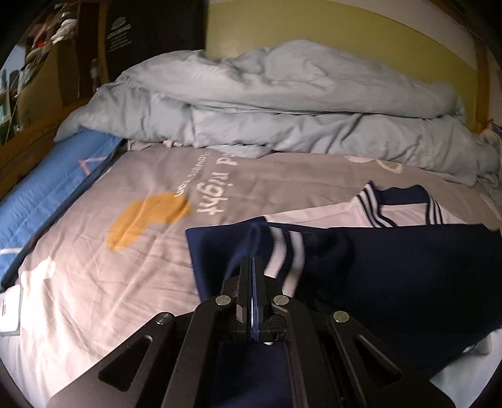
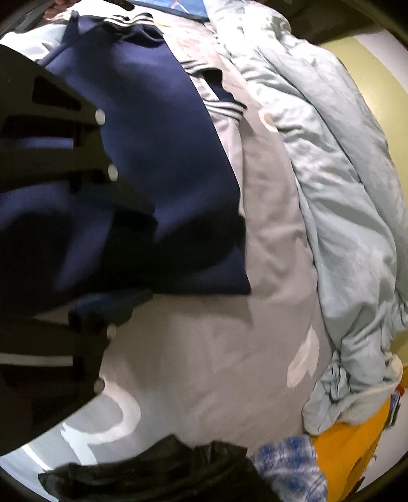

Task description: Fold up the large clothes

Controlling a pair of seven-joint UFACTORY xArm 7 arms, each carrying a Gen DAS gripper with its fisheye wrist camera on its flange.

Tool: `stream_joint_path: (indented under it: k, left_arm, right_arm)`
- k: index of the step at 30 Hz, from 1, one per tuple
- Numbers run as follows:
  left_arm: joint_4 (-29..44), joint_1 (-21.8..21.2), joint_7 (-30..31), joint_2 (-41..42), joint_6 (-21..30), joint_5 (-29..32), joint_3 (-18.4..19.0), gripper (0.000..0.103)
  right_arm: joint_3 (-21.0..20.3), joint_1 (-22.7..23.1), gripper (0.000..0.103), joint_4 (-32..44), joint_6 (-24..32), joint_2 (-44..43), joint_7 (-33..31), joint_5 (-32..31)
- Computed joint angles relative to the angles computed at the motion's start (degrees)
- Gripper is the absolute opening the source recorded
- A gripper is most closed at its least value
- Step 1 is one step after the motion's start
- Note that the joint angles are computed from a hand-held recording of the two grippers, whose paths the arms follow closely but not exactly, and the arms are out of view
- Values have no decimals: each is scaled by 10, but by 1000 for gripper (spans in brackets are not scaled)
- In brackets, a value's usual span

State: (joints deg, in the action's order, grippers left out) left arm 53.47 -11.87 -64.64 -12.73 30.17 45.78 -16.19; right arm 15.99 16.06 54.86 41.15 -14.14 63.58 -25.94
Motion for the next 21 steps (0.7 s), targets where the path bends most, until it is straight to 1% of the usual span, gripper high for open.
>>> stream_joint_path:
  k: [2,3,4,6,7,8,11,12,14,15,16,18,19,20,21]
  left_arm:
    - [3,-2,2,2,6,2,-2,0]
    - [3,-3,5,2,3,0,-1,0]
    - [0,-7,16,-2,-6,-12,4,0]
    - [-12,-11,35,-15,-31,-38,13,0]
    - [-20,-11,40,-29,-47,-45,13,0]
    - [-27,-5,38,-45,-57,-42,6,0]
    - [-46,24,17,-100,-78,-14,-29,1]
    - [-52,33,13,-119,-87,-10,-39,5]
    - [-58,48,10,-147,-94,-12,-58,17]
    - [-62,61,0,-167,-99,-7,-73,32]
    - [-63,74,-6,-180,-101,-6,-87,57]
    - [-63,108,-28,-212,-95,-3,-122,85]
    - [-64,127,-46,-232,-90,-3,-141,85]
    - [-67,133,-51,-249,-94,-9,-148,85]
    - [-68,129,-40,-254,-98,-19,-147,85]
  right_arm:
    - [2,11,40,14,11,10,-38,3]
    - [8,12,41,21,23,14,-38,-7]
    - [14,10,41,28,38,15,-19,-24]
    - [26,3,43,27,63,-2,49,-62]
    - [31,0,48,22,68,-15,74,-80]
    - [36,-2,56,14,63,-34,95,-100]
    - [51,-8,72,-11,17,-95,124,-134]
    - [61,-13,75,-18,4,-115,134,-144]
    - [86,-27,93,-25,-21,-145,152,-160]
    - [103,-37,98,-25,-33,-157,164,-171]
    - [122,-50,103,-21,-38,-162,175,-180]
    - [161,-73,103,-13,-41,-174,199,-200]
    - [177,-83,103,-4,-41,-173,201,-207]
    - [191,-88,103,2,-35,-175,199,-211]
    - [207,-93,103,13,-20,-174,193,-214]
